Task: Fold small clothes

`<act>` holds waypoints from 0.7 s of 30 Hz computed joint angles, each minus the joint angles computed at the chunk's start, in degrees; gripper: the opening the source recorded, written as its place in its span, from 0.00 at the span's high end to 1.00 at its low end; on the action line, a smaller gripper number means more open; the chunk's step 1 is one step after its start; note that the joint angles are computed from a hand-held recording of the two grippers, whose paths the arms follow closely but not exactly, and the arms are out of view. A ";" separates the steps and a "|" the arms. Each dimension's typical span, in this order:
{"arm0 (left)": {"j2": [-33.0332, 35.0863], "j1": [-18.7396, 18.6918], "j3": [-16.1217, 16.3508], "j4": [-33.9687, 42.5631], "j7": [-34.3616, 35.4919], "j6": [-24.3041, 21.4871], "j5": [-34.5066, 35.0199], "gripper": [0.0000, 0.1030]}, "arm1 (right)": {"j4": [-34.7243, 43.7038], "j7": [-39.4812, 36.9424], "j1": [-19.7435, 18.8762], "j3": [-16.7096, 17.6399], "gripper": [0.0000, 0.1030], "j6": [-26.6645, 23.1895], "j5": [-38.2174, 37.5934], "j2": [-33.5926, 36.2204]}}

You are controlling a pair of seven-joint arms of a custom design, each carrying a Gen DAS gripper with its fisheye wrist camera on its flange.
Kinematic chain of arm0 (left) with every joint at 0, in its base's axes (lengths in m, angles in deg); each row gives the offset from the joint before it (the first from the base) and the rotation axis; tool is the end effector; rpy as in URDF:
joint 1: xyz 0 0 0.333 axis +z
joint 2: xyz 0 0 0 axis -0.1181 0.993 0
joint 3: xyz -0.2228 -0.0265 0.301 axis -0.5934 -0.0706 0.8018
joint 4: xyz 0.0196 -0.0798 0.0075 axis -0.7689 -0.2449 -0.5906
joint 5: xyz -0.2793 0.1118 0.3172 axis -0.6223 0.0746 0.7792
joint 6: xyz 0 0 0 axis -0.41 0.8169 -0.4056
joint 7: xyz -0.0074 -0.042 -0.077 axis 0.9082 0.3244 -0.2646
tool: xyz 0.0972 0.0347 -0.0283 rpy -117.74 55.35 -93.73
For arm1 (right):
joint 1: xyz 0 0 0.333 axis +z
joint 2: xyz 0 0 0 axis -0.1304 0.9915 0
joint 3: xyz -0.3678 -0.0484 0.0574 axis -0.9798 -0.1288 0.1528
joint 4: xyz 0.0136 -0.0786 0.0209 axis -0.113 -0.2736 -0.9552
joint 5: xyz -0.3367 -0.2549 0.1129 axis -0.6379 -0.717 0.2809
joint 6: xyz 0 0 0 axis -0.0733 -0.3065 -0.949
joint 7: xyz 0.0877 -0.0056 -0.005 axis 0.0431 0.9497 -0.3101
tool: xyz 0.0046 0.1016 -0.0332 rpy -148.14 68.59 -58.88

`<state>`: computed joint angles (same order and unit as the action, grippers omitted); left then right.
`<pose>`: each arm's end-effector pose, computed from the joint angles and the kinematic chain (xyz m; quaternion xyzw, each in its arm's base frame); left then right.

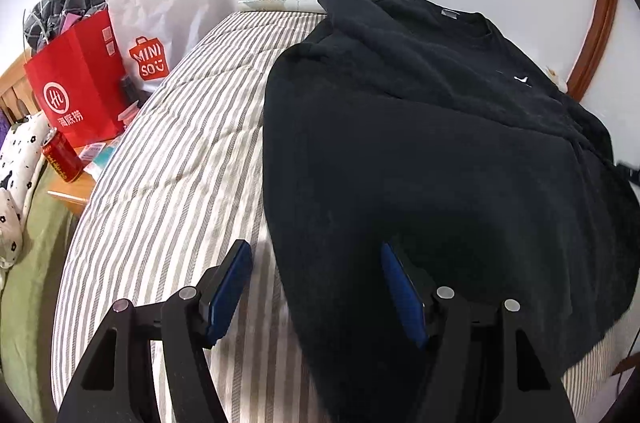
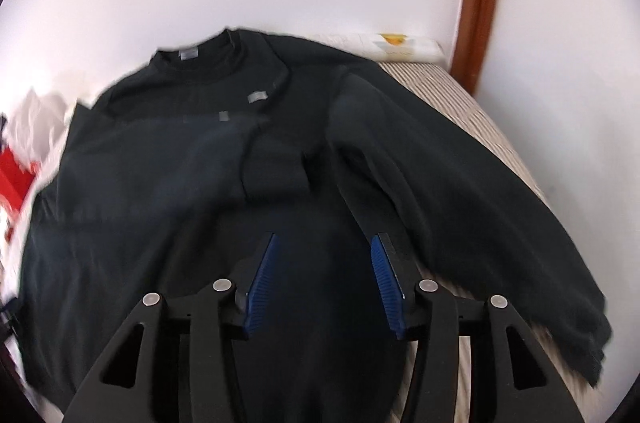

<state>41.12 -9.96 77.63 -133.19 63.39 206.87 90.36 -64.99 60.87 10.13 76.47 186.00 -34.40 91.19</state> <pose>0.6217 -0.0942 0.4575 -0.7137 0.6227 -0.2358 0.2175 0.6594 0.2362 0.5345 -0.6374 0.6914 -0.2547 0.2255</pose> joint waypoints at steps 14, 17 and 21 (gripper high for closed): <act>-4.75 1.72 -2.84 -6.72 -1.03 3.29 1.96 0.61 | -21.59 -1.74 -1.85 2.41 0.46 8.65 9.08 -12.66; -4.86 2.02 -3.17 -7.13 -2.69 4.33 3.56 0.76 | -22.36 1.77 -2.19 3.30 0.54 9.69 4.42 -12.95; -5.37 2.36 -3.40 -7.21 -4.47 3.58 3.79 0.90 | -23.45 2.02 -2.28 3.24 0.87 10.88 4.27 -14.27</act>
<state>35.75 -7.60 74.22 -140.40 58.93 210.45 94.15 -88.44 62.89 7.85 79.71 196.88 -30.13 76.92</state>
